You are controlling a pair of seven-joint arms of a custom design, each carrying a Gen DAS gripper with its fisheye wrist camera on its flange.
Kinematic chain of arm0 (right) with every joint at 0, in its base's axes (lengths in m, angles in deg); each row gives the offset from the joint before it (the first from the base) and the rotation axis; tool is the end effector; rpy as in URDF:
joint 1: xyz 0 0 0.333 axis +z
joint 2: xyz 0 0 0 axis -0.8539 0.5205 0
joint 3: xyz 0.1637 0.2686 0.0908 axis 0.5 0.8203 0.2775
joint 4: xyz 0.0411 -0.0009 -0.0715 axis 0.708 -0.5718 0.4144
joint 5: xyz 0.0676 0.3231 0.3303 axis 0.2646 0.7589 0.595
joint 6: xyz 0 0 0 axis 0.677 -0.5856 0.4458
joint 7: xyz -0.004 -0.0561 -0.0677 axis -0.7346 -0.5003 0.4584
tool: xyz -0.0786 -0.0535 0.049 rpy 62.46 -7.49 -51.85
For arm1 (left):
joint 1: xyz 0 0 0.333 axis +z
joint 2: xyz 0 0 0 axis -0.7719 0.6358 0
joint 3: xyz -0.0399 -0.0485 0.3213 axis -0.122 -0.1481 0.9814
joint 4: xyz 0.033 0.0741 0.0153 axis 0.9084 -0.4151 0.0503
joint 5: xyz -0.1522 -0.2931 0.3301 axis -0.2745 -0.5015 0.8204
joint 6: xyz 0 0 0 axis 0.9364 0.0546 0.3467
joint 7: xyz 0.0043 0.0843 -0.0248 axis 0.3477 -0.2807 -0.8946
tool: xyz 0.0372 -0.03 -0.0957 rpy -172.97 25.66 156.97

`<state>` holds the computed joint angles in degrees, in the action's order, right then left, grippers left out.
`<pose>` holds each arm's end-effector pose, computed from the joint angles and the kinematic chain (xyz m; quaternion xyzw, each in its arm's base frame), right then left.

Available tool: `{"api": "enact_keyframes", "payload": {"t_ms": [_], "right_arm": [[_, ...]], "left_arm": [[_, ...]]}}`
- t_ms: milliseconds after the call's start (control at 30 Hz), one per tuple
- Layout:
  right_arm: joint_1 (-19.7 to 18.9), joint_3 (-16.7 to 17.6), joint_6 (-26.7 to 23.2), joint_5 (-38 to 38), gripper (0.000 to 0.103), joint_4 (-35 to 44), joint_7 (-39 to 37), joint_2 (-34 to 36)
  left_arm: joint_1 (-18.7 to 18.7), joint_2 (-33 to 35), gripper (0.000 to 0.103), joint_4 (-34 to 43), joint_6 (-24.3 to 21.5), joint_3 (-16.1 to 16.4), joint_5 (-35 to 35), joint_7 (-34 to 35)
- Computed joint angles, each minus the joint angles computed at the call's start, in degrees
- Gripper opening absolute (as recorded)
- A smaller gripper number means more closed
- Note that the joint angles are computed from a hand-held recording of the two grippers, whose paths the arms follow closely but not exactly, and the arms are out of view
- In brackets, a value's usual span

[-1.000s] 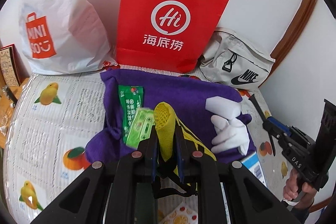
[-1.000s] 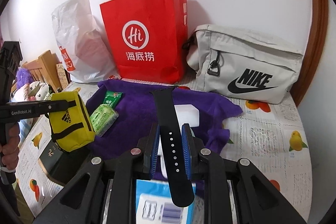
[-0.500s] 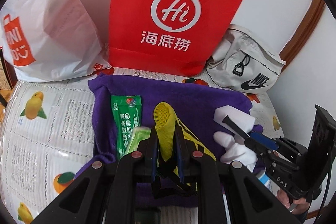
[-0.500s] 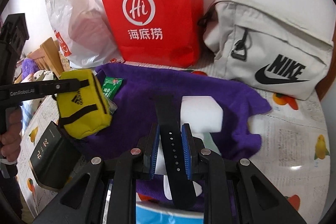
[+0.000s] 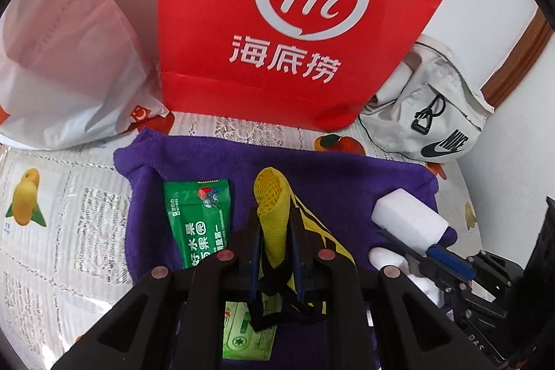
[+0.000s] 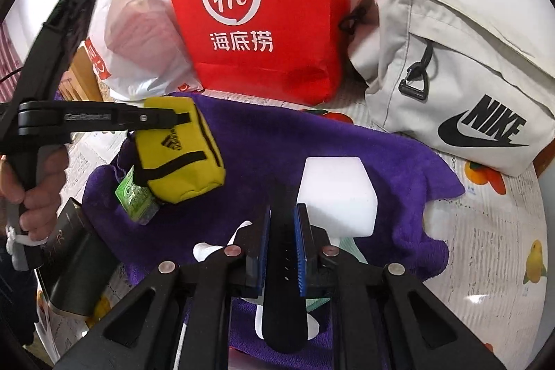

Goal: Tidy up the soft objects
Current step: 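Open the left gripper over the towel while the right releases the strap there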

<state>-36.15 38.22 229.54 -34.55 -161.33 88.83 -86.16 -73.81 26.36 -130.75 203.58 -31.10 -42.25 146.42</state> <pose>0.4419 0.3415 0.4105 -0.6629 0.6725 -0.1921 0.2674 0.5798 -0.4469 0.4227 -0.5399 0.7800 -0.3152 0.0251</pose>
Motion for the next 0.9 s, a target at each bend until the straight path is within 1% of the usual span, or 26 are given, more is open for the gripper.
{"api": "enact_keyframes", "payload": {"t_ms": [67,100,133,167,200,267,367,433,500,533,667,700,800,900], "right_arm": [[-0.1,0.2,-0.3,-0.6,0.017,-0.1,0.5,-0.4],[-0.1,0.1,-0.3,-0.4,0.023,-0.2,0.5,-0.5],[-0.1,0.2,-0.1,-0.5,0.026,-0.5,0.8,-0.9],[-0.4,0.5,0.0,-1.3,0.032,-0.8,1.8,-1.3],[-0.6,0.7,0.0,-1.7,0.037,-1.0,2.4,-1.8],[-0.6,1.2,-0.7,-2.0,0.042,-1.5,3.6,-3.0],[-0.7,2.1,-0.6,-2.6,0.044,-2.9,5.9,-5.3],[-0.6,3.2,-1.5,-2.8,0.045,-4.0,8.0,-7.6],[-0.1,4.3,-2.4,-2.6,0.046,-5.0,9.7,-9.5],[0.3,4.3,-2.6,-2.1,0.046,-5.4,9.8,-10.3],[3.0,6.1,-5.9,0.7,0.046,-7.1,11.0,-13.9],[3.9,6.7,-6.7,1.4,0.047,-7.5,11.4,-14.9],[6.1,7.9,-7.6,3.0,0.048,-8.4,12.6,-16.9],[8.2,9.9,-8.6,3.8,0.048,-8.8,14.4,-18.1]], "left_arm": [[-0.1,0.7,0.016,0.8,-0.9,0.0,0.1,-0.1],[-0.5,0.7,0.018,0.9,-1.0,0.5,0.9,-0.8],[-0.8,0.6,0.022,0.9,-1.0,0.8,1.8,-1.6],[-1.0,0.4,0.028,0.7,-1.0,1.1,2.5,-2.2],[-1.0,0.2,0.031,0.6,-1.1,1.2,3.0,-2.7],[-1.4,-0.8,0.041,-0.2,-1.4,1.8,4.7,-4.5],[-1.3,-3.5,0.048,-2.9,-0.5,1.8,6.5,-5.8],[-1.2,-5.9,0.050,-5.4,-0.2,1.7,7.7,-6.7],[-0.9,-8.6,0.051,-7.8,-0.8,1.5,8.9,-7.8],[-0.7,-10.0,0.051,-9.2,-0.7,1.2,8.9,-7.8],[0.3,-16.9,0.051,-16.3,1.5,-0.2,8.0,-7.4],[0.6,-18.1,0.051,-17.4,1.5,-0.5,7.9,-7.5],[0.6,-22.5,0.051,-21.7,1.1,-1.2,5.0,-5.4],[-0.2,-27.1,0.051,-26.0,0.9,-1.4,0.7,-2.3]]}}
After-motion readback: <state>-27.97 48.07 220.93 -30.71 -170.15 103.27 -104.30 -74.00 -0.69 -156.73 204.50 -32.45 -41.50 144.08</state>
